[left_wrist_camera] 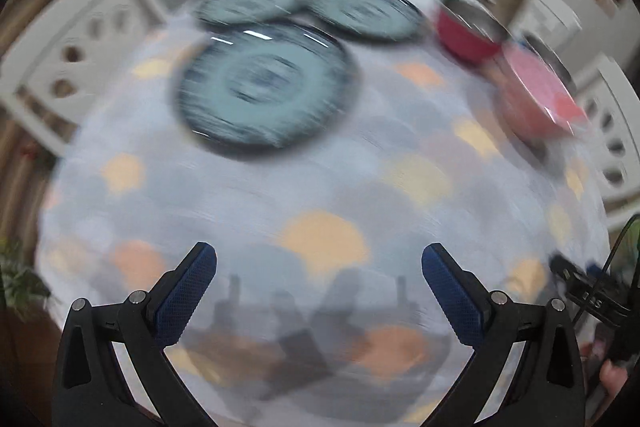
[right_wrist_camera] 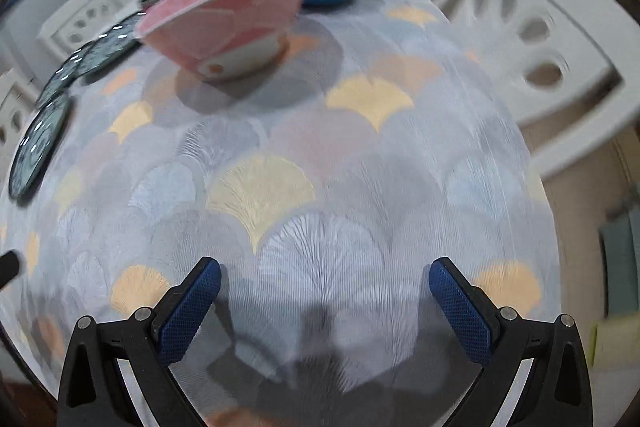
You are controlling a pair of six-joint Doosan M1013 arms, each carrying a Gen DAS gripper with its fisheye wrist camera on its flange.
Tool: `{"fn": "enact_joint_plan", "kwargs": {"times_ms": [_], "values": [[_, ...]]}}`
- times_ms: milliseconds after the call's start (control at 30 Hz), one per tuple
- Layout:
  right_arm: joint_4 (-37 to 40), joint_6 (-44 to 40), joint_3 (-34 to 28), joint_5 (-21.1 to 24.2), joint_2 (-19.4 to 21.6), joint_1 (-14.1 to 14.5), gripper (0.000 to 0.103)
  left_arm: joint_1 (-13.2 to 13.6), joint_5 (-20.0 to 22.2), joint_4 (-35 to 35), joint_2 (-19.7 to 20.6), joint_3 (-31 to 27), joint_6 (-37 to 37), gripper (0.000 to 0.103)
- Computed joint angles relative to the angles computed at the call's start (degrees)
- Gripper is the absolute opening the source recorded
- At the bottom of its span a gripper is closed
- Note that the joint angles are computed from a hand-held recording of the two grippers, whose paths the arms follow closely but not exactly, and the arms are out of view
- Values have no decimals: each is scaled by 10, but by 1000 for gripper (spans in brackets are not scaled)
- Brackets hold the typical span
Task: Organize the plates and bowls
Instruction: 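Move the left tool toward the nearest blue-and-white floral plate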
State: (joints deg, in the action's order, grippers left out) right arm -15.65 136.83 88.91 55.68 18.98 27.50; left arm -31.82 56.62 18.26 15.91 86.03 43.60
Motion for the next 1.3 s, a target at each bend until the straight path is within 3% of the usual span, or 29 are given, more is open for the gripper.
{"fn": "enact_joint_plan", "kwargs": {"times_ms": [67, 133, 267, 333, 400, 533, 667, 867, 1000, 1100, 1300], "values": [[45, -23, -36, 72, 17, -8, 103, 16, 1, 12, -5, -5, -5, 102], [93, -41, -69, 114, 35, -16, 103, 31, -5, 29, -13, -8, -8, 102], [170, -66, -122, 107, 50, -7, 102, 54, -10, 47, -19, -23, 13, 102], [142, -80, -161, 104, 59, 15, 102, 62, -8, 50, -19, -31, 28, 102], [66, -85, -205, 91, 66, 48, 102, 70, -14, 45, -26, -26, 40, 102], [-106, -56, -240, 24, 67, 103, 103, 80, -35, 50, -34, -14, 48, 102], [-88, -62, -273, -20, 86, 117, 103, 105, -65, 31, -30, -17, 89, 102], [-1, -69, -315, 13, 124, 117, 101, 133, -91, -1, -19, -30, 106, 102], [-56, -46, -328, 39, 131, 127, 101, 144, -99, -51, -3, -43, 149, 102], [-123, -38, -361, 90, 151, 137, 101, 148, -107, -74, 6, -52, 179, 102], [-118, -65, -383, 115, 166, 133, 101, 151, -96, -94, 23, -69, 210, 102]]}}
